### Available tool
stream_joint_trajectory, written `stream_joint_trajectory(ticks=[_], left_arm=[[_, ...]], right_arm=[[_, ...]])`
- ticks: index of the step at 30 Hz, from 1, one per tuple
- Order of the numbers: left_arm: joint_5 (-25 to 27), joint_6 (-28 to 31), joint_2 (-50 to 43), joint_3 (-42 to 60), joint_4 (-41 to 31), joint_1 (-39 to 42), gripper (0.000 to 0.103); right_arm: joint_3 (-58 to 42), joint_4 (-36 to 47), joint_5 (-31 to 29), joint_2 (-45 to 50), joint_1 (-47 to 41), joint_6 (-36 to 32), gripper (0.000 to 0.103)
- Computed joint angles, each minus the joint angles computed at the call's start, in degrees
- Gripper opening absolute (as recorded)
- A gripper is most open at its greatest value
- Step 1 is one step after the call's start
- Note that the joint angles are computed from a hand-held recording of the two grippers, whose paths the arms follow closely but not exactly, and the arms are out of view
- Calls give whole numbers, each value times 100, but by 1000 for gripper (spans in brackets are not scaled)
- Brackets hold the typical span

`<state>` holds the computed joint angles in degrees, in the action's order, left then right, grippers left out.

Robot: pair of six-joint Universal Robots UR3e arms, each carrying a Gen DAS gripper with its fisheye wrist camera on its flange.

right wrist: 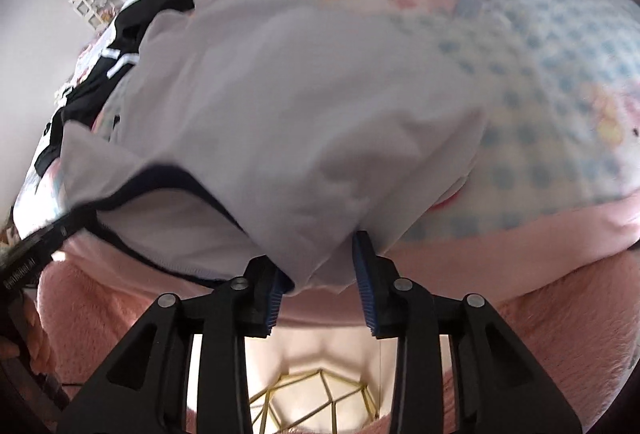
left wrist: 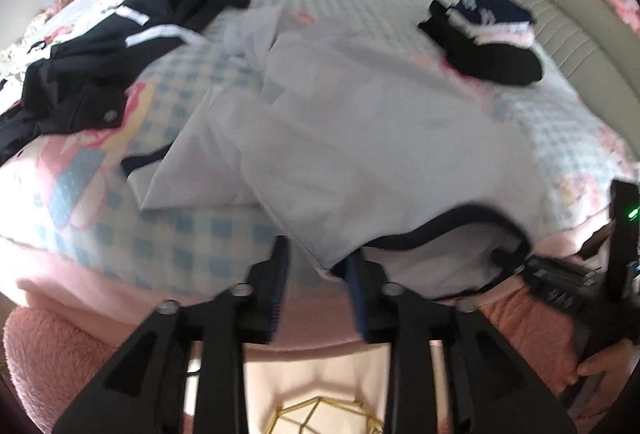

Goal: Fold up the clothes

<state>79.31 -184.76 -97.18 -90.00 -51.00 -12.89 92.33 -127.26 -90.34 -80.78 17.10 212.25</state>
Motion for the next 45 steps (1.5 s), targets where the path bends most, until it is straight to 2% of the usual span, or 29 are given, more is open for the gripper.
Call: stream_joint_trajectory(ticks=[1, 3, 6, 8, 14, 19, 22, 25, 30, 32, 33, 34, 36, 37, 38, 39, 41, 43, 45], left_arm=[[-108, 12, 44, -8, 83, 13, 48], [100, 75, -6, 44, 226, -90, 49], [1189, 282, -466, 370, 253, -578, 49], [1433, 368, -707, 493, 142, -711, 49], [729, 523, -586, 524, -249, -591, 49], [368, 477, -261, 166, -380, -387, 49], [463, 504, 35, -199, -393, -315, 49], [406, 609, 372, -601, -407, -146, 49], [167, 662, 366, -679, -67, -78, 49], [-23, 580, 111, -574, 365, -178, 49], [185, 478, -99, -397, 481, -305, 49], [401, 383, -312, -207, 575, -429, 48], [640, 138, -572, 94, 557, -419, 36], [520, -70, -628, 198, 459, -237, 32], [473, -162, -597, 166, 463, -139, 32], [429, -249, -564, 131, 469, -44, 32], [703, -129, -521, 55, 478, 34, 32], [470, -155, -388, -48, 334, 237, 32], [297, -119, -233, -176, 254, 348, 34]], right_arm=[[0, -27, -1, -6, 26, 10, 33], [-38, -86, -148, 14, 102, 97, 33], [-201, -64, -578, 170, 244, 168, 33], [-242, -48, -670, 217, 271, 240, 33], [-218, -198, -890, 99, 392, 378, 33], [-91, -152, -630, 47, 393, 326, 33], [-83, -174, -620, 116, 494, 338, 33], [-94, -161, -900, 132, 624, 499, 33], [-78, -260, -1203, 91, 682, 642, 34], [-106, -325, -1234, 127, 692, 624, 34], [-114, -354, -1273, 143, 702, 621, 35], [-115, -378, -1340, 156, 717, 626, 35], [-152, -295, -1531, 179, 747, 673, 35], [-81, -252, -1588, 109, 733, 704, 35], [69, -258, -1592, -19, 688, 743, 36], [244, -301, -1576, -156, 626, 778, 44], [528, -348, -1576, -377, 521, 817, 56], [788, -455, -1241, -565, 312, 693, 57], [1024, -609, -635, -738, 37, 495, 56]])
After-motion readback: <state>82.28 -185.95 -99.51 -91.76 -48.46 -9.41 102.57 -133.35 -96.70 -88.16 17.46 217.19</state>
